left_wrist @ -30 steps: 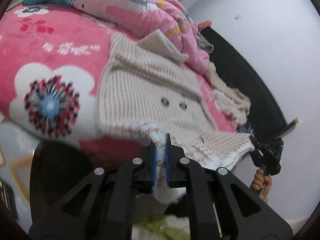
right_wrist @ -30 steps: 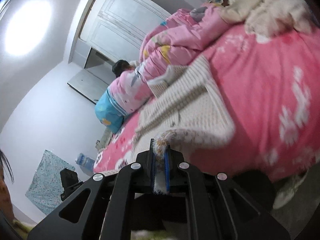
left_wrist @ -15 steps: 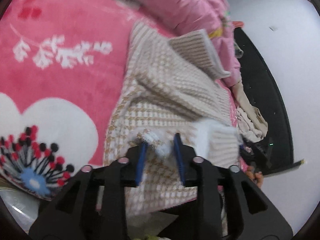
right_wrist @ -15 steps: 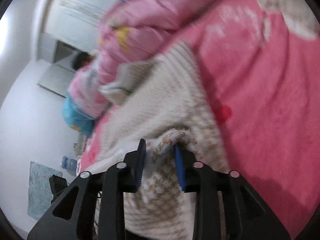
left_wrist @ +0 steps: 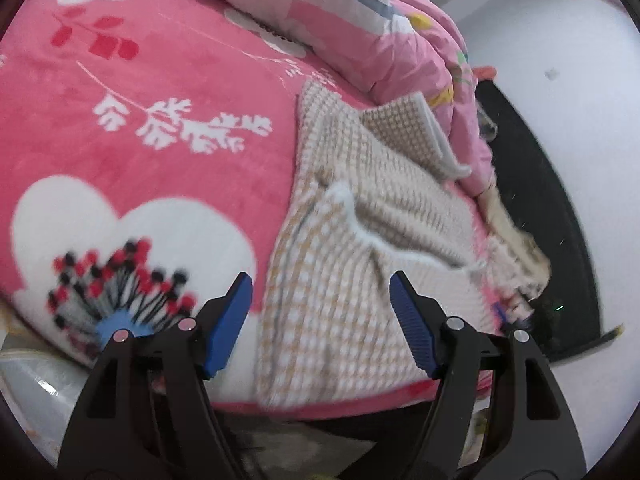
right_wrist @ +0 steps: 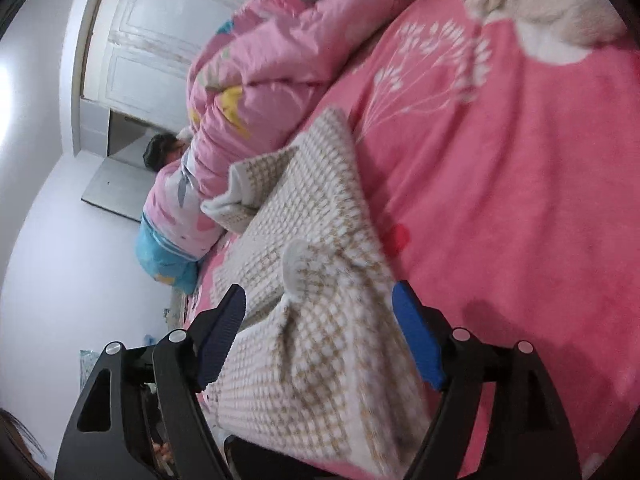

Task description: Fold large clothes

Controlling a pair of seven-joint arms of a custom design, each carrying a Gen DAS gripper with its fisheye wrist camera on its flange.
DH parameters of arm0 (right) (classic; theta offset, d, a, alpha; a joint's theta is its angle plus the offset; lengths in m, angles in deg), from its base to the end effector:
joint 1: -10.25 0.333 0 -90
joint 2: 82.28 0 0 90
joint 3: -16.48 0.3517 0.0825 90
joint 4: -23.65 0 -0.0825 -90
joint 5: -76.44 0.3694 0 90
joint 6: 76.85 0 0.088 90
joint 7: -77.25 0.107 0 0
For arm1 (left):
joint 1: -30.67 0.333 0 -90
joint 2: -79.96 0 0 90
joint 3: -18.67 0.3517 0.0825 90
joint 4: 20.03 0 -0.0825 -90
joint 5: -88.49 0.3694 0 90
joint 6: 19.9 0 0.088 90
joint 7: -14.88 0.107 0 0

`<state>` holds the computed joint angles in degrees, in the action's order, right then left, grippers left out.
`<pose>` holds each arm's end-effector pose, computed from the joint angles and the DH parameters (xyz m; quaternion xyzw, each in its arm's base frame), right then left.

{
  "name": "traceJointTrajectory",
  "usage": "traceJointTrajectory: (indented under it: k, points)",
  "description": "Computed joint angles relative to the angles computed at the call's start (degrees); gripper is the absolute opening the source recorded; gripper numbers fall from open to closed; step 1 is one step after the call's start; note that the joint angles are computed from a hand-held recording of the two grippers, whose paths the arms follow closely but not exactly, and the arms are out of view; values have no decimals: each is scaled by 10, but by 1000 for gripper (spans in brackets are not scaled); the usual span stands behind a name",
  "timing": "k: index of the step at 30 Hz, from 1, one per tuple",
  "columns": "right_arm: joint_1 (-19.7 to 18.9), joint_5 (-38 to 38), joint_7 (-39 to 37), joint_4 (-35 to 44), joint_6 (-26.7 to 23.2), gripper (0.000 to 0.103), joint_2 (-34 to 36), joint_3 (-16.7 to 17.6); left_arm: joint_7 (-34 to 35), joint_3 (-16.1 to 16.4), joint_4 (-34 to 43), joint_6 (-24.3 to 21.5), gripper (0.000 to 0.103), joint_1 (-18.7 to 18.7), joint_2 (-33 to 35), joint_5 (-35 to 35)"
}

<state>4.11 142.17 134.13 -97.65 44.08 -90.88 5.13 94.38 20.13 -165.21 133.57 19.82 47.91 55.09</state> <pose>0.5025 -0.1196 0.5583 -0.5136 0.6977 0.1156 0.4858 0.3877 -0.0451 0.5760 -0.7795 0.4878 -0.3928 0.0120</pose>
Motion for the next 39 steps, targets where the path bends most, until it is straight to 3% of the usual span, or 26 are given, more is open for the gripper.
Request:
traceJointTrajectory:
  k: [2,6,10,14,22,26,28,30,31,33,34,37,39]
  points:
    - [-6,-18,-3,-29,6,74,-29,-4,-19,-26,-23,-7,68,14,-26,29]
    - [-10,-64,2,-98,14,74,-88,-13,-53,-54,-65,-21,68,7,-69,59]
    - [-5,-77,16,-158,29,74,-132,-23,-73,-41,-97,-5,66,-32,-76,38]
    - [10,-23,8,-194,3,74,-149,-52,-41,15,-125,66,66,-115,-72,-57]
    - [13,79,-7,-197,-56,74,-108,-54,110,130,-113,164,66,-270,-30,-304]
    - [3,107,-3,-198,-38,74,-89,-32,179,144,-104,195,63,-295,-17,-416]
    - [1,123,0,-201,-7,70,-91,-18,157,121,-103,189,56,-265,-8,-406]
    - [3,125,-1,-204,29,56,-97,-5,115,79,-107,184,44,-218,-2,-369]
    - [5,123,3,-207,60,51,-102,6,82,42,-110,181,38,-180,1,-328]
    - [13,115,9,-208,105,25,-110,18,41,-4,-115,166,24,-120,-5,-254]
    - [18,112,10,-208,121,19,-115,20,13,-37,-113,158,18,-83,-9,-195]
    - [35,103,-21,-206,159,11,-156,19,-41,-112,-102,131,13,7,-45,-49]
    - [49,87,-35,-199,163,10,-187,13,-40,-125,-86,120,12,21,-73,7]
